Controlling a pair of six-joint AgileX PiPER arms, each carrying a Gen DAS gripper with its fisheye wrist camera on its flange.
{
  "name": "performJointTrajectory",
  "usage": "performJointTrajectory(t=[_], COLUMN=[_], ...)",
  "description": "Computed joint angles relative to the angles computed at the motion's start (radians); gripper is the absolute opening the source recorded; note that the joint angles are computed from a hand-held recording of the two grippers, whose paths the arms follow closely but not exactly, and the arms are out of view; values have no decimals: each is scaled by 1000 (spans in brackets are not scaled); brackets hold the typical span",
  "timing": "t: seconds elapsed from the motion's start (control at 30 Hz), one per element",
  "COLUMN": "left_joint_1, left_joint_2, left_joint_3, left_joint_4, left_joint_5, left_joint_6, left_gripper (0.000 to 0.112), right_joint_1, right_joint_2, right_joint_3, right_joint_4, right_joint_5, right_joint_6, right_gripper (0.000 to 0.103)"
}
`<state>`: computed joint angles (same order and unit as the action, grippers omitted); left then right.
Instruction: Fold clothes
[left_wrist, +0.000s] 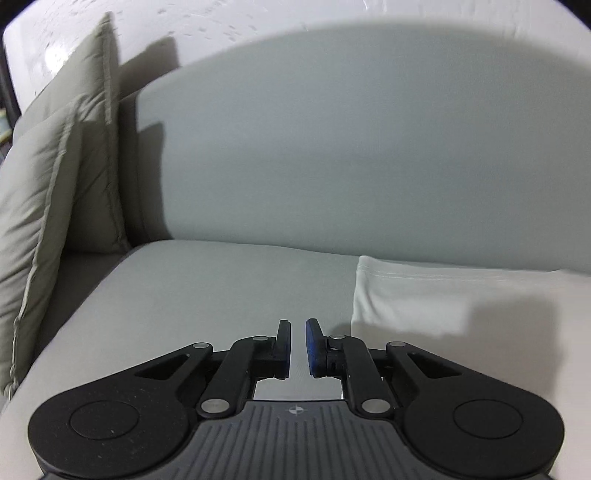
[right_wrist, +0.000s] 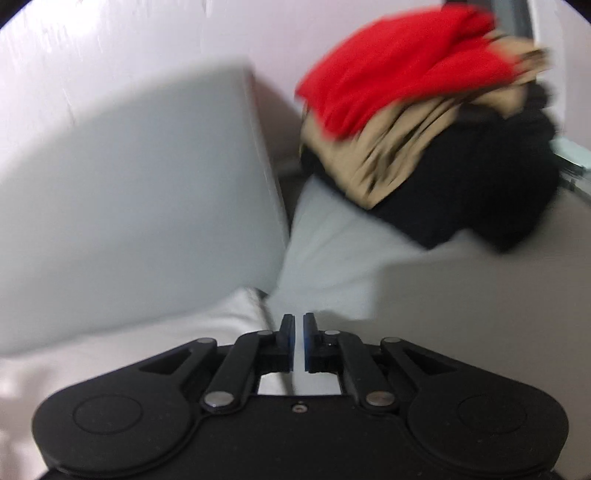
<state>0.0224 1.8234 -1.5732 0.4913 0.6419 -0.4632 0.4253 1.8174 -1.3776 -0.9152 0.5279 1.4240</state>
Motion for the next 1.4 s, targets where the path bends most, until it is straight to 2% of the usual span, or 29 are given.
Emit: performJointTrajectory(t=[0.03,0.1,0.17,0.27,0.33,0.43,0.47,0.5,0.53,0.57,0.6,0.7,0.77,0.87,0.9,0.93,0.97,1.0,1.07,1.13,1.3,1.4], left_joint_1=[25,85,116,236,320,427,470,494,479,425,333,79,-26,-130,-165,-204,-241,-275,-340,-412,-478,-398], left_joint_2=[-76,-220,-383,-574,-695,-837,-875,-910,-937,-965,-988,-983,-963,-924,-899,-876,-852,-829,-877,-955,-1142,-1194], left_joint_3=[67,180,277,342,381,467,502,535,576,614,651,704,725,768,780,791,801,812,864,895,932,911], left_joint_4=[-65,-232,-362,-639,-787,-916,-953,-966,-939,-875,-775,-536,-488,-454,-434,-401,-367,-337,-284,-239,-228,-301], left_joint_5=[-30,-73,-56,53,158,292,334,372,379,378,362,390,392,302,264,252,245,234,225,278,386,389], left_joint_6=[76,274,428,708,841,959,1001,1015,993,933,834,534,430,356,338,306,272,244,192,146,101,139], left_gripper=[13,18,20,20,20,23,24,26,27,28,29,31,31,33,37,38,38,37,37,34,34,34], right_joint_1=[7,49,96,213,223,227,275,362,448,505,523,498,524,568,573,616,659,664,666,730,962,1018], right_joint_2=[-86,-259,-414,-633,-701,-766,-799,-843,-847,-854,-850,-805,-769,-663,-621,-596,-566,-538,-481,-496,-610,-683], right_joint_3=[70,186,247,294,275,287,292,266,270,283,317,409,461,443,428,397,366,367,362,398,480,489], right_joint_4=[-1,20,102,191,256,299,300,314,291,299,342,553,610,585,558,513,460,425,369,369,312,291], right_joint_5=[-21,-5,42,178,227,251,302,393,471,509,510,427,356,324,313,341,373,368,360,392,532,589], right_joint_6=[21,14,-69,-157,-234,-246,-228,-214,-161,-122,-108,-186,-202,-210,-204,-159,-112,-104,-106,-90,63,178], right_gripper=[8,14,17,21,22,24,24,24,25,25,25,24,24,24,24,24,24,24,24,24,23,23])
